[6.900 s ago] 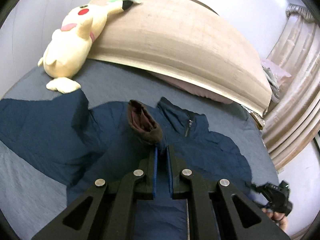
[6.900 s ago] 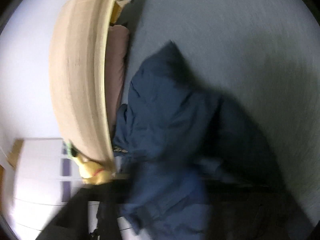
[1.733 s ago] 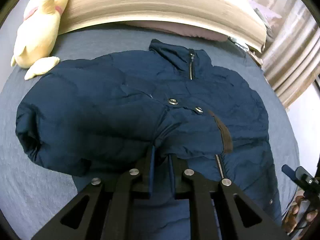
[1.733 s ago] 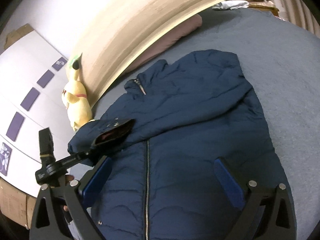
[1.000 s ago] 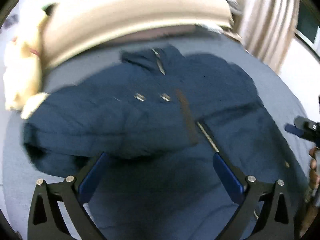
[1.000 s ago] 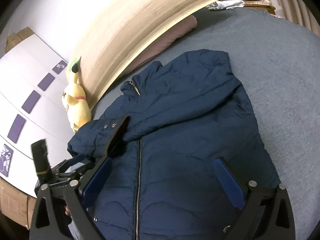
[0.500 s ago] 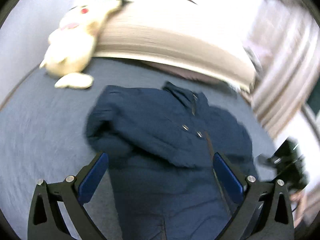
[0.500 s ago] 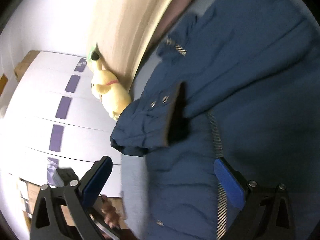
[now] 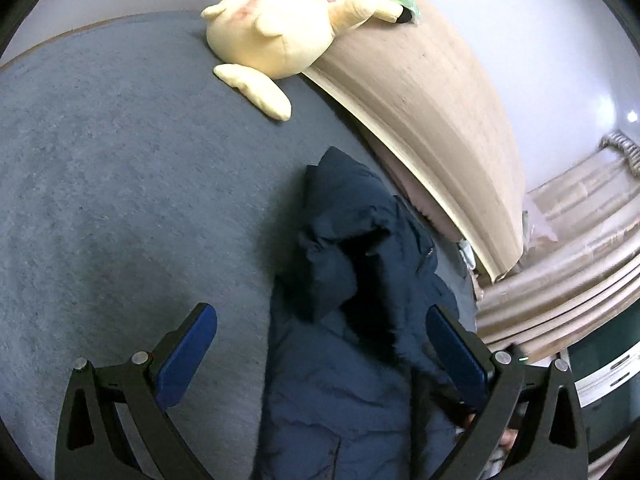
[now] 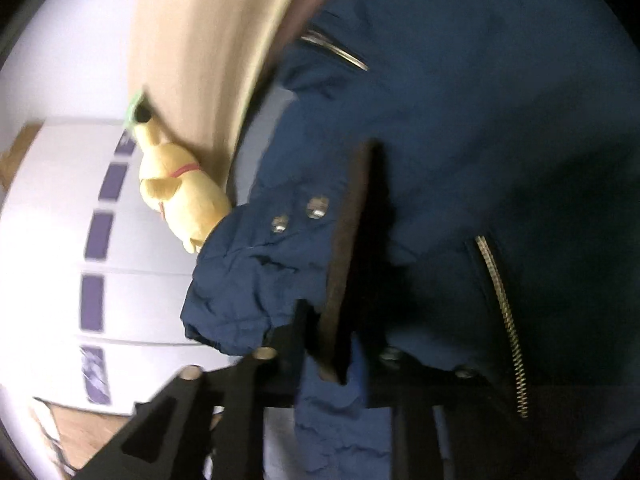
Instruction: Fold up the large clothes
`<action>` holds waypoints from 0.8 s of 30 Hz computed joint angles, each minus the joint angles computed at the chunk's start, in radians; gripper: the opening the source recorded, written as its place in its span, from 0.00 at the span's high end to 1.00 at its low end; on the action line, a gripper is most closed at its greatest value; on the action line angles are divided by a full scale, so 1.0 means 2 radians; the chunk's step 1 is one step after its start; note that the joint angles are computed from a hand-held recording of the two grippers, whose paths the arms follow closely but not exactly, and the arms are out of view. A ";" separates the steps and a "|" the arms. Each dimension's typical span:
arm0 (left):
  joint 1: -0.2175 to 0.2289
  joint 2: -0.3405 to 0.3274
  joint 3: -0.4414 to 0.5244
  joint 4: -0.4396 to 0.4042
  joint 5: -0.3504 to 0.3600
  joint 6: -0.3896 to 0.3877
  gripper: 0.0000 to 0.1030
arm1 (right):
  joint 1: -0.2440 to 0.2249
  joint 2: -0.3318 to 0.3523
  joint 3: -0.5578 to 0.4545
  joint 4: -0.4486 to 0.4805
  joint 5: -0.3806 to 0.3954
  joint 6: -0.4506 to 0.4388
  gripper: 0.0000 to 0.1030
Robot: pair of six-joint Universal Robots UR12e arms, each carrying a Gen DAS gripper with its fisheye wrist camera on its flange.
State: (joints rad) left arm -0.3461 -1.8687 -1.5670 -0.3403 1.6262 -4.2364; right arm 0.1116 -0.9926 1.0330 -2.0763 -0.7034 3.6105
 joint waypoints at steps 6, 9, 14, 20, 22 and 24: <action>-0.001 -0.008 0.020 -0.012 -0.005 0.029 0.00 | -0.006 -0.006 -0.039 -0.037 -0.064 -0.062 0.89; -0.001 -0.016 0.029 0.007 -0.009 0.016 0.00 | -0.014 -0.002 -0.065 -0.039 -0.088 -0.080 0.89; 0.000 -0.038 0.051 0.049 -0.042 -0.019 0.00 | -0.019 0.007 -0.099 -0.028 -0.137 -0.116 0.89; 0.000 -0.067 0.081 0.078 -0.075 -0.071 0.00 | -0.022 0.014 -0.115 -0.014 -0.192 -0.153 0.89; -0.003 -0.076 0.093 0.073 -0.080 -0.072 0.00 | -0.023 0.017 -0.118 -0.008 -0.208 -0.163 0.89; -0.004 -0.080 0.101 0.065 -0.082 -0.069 0.00 | -0.025 0.018 -0.115 -0.003 -0.223 -0.172 0.89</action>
State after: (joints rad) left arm -0.3543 -2.0294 -1.3659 -0.2106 1.4612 -4.3740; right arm 0.0615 -0.9561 0.8022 -2.0832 -1.1488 3.2660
